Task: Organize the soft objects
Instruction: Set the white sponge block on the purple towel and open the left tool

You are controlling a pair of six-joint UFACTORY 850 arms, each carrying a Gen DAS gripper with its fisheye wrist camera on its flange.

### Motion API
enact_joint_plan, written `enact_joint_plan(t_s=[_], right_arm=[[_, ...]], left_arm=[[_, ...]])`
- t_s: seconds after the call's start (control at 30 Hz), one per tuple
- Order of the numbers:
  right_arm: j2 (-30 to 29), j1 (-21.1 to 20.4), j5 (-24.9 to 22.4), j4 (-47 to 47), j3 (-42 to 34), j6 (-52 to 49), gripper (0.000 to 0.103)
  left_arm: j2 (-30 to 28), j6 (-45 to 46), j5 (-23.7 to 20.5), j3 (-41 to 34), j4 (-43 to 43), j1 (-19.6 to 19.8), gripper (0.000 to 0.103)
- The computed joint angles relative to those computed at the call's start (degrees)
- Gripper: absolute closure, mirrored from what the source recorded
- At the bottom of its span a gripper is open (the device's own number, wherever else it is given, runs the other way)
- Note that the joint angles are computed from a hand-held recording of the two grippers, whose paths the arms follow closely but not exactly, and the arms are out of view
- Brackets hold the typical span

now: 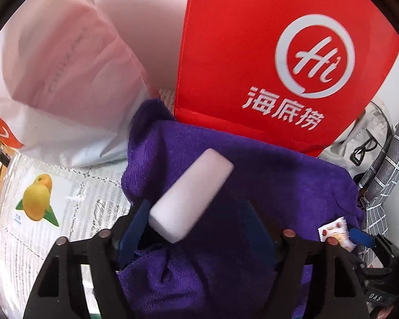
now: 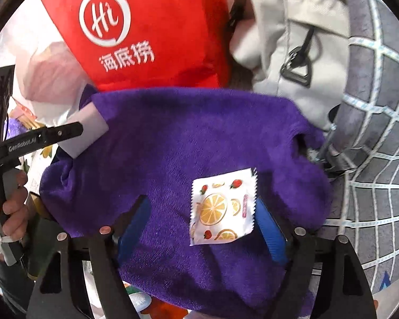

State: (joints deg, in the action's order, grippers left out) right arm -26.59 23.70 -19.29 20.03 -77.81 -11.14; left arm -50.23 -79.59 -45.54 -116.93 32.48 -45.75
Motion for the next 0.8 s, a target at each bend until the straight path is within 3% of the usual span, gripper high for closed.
enact_joint_plan(t_s=[0.1, 0.3, 0.47, 0.63, 0.73, 0.8], right_arm=[[2.46, -0.25, 1.87, 3.08, 1.74, -1.34, 0.024], [8.29, 1.04, 6.88, -0.45, 6.18, 2.36, 0.024], [14.43, 1.93, 7.83, 12.43, 13.14, -8.39, 0.024], [22.06, 3.77, 9.41, -4.04, 21.47, 8.3, 0.024], [26.79, 4.38, 8.05, -0.83, 26.22, 5.49, 0.024], [29.75, 4.95, 6.0, 2.25, 29.18, 3.06, 0.024]], left_arm=[[0.78, -1.37, -0.26, 0.12, 1.76, -0.61, 0.028], [2.55, -3.45, -2.25, -0.67, 6.36, -3.01, 0.028], [3.66, -4.83, -4.94, -1.28, 12.84, -5.33, 0.028], [4.85, -0.61, -6.94, -2.45, 13.05, -7.04, 0.028], [4.61, 0.64, -14.23, -5.24, 20.53, -10.79, 0.029], [8.24, -2.7, -11.11, -0.8, 21.7, -12.16, 0.029]])
